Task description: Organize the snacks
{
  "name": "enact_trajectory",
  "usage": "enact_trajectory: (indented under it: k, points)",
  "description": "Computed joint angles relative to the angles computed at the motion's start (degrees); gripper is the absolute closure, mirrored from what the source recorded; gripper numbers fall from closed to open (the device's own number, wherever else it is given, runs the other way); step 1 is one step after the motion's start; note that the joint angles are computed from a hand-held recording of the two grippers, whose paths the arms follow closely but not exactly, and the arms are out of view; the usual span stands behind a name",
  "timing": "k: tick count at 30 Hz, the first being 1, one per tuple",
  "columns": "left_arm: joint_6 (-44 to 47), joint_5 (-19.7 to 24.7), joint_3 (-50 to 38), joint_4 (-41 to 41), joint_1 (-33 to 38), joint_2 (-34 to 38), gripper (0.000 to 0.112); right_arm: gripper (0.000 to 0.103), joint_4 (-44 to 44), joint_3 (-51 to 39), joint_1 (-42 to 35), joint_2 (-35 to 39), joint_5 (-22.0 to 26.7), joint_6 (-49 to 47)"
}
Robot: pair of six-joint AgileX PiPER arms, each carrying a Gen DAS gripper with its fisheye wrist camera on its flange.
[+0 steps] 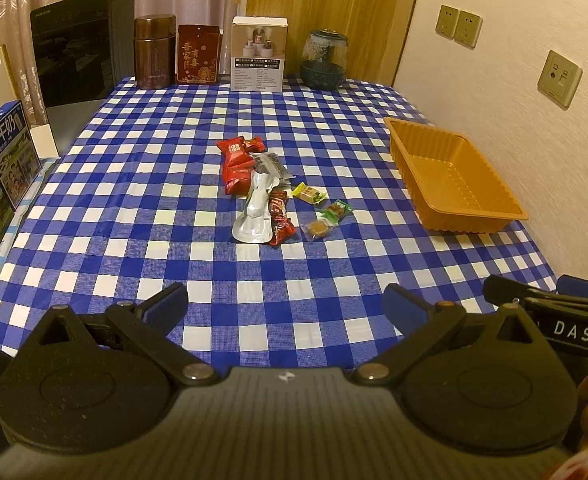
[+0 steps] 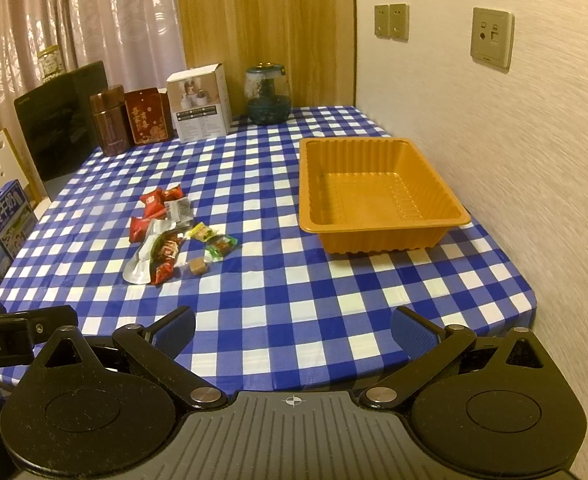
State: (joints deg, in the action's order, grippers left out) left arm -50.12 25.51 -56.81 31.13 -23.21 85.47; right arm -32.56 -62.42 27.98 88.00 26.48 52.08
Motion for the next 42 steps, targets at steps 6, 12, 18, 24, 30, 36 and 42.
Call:
enact_trajectory:
  k: [6,12,18,24,30,36,42]
  points:
    - [0.2,-0.7,0.3,-1.0,0.5,0.2,0.009,0.000,-2.4,1.0,0.0,0.2,-1.2,3.1]
    - [7.2,-4.6,1.0,-8.3,4.6,2.1,0.009,0.000,-3.5,1.1,-0.7,2.7,-4.2,5.5]
    - [13.8,-7.5,0.1,-14.4,9.6,6.5,0.009,0.000,-3.0,-1.1,-1.9,8.1,-8.4,4.8]
    - [24.6,-10.8,-3.7,-22.9,14.2,13.3,0.010,0.000,-0.4,-5.9,-2.9,14.8,-11.7,1.3]
    - [41.6,-12.3,-11.4,-35.8,16.9,21.4,0.016,0.001,2.7,-13.3,-3.4,22.6,-13.4,-2.6]
    - [54.2,-10.6,-21.5,-44.6,18.5,29.8,0.021,0.017,15.1,-21.1,-4.5,30.1,-14.1,-16.0]
    - [65.9,-6.8,-31.3,-52.9,20.0,36.9,0.028,0.024,27.6,-28.5,-5.1,35.9,-13.3,-28.8]
